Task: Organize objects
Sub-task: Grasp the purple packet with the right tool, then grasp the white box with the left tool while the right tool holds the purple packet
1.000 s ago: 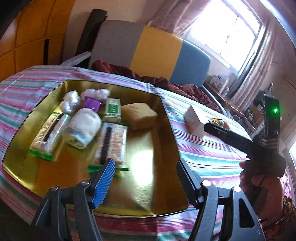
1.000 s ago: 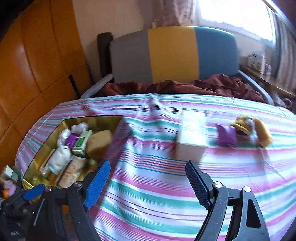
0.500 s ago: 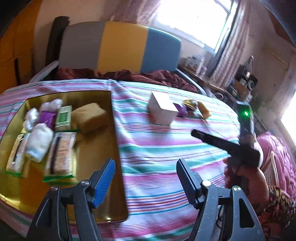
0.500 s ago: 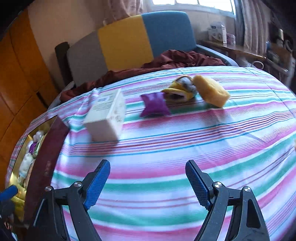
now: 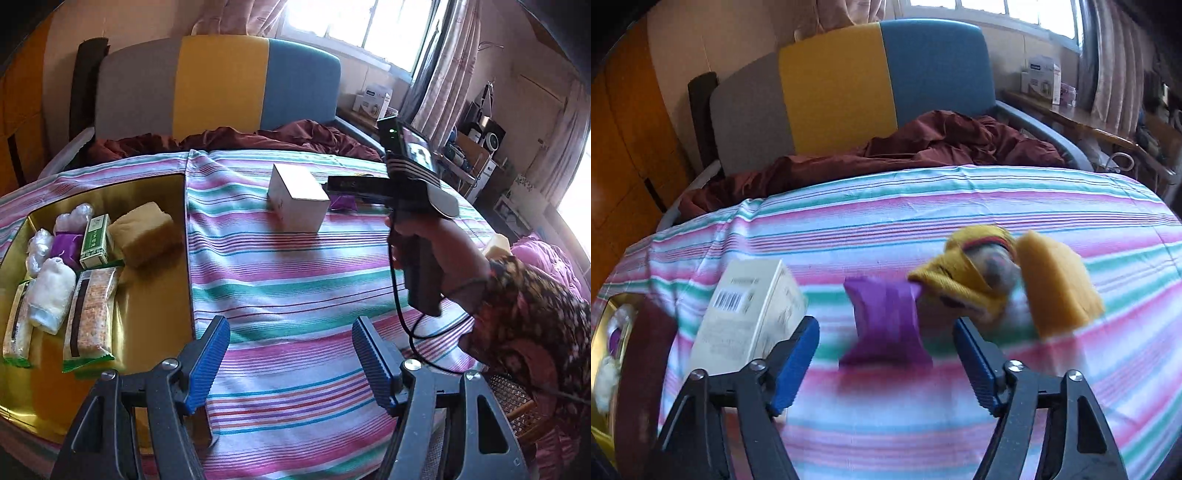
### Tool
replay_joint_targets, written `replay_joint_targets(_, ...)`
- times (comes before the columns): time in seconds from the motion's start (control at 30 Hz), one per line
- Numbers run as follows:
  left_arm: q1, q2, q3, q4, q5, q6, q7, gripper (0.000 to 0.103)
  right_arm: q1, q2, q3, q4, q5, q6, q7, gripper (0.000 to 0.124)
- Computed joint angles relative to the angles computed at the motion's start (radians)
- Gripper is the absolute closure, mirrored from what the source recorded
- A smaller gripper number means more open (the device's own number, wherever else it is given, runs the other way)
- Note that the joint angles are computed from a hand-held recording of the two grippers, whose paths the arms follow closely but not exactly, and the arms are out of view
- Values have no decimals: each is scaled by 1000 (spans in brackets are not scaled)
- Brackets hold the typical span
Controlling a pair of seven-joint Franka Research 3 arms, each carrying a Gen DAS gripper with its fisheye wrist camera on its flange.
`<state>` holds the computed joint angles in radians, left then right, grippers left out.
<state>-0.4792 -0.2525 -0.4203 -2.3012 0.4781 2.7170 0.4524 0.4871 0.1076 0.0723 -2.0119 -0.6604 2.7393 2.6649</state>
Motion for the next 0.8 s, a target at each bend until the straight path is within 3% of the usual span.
replay_joint_targets(0.1, -1, 5, 5, 0, -8, -2, 4, 33, 0, 43, -5, 35, 23, 6, -30, 57)
replay_joint_targets(0.43, -2, 53, 13, 32, -22, 6, 18, 33, 1, 40, -56, -42, 112, 203, 27, 78)
replay_joint_targets(0.57, -4, 69, 12, 51, -10, 3, 26, 33, 21, 51, -58, -7, 118, 139, -17, 76)
replay_joint_targets(0.63, -4, 77, 11, 66, -2, -8, 27, 33, 39, 61, -55, 37, 93, 35, -44, 84)
replay_joint_targets(0.8, 4, 102, 15, 106, 26, -13, 9, 33, 22, 7, -34, -21, 91, 23, -77, 87)
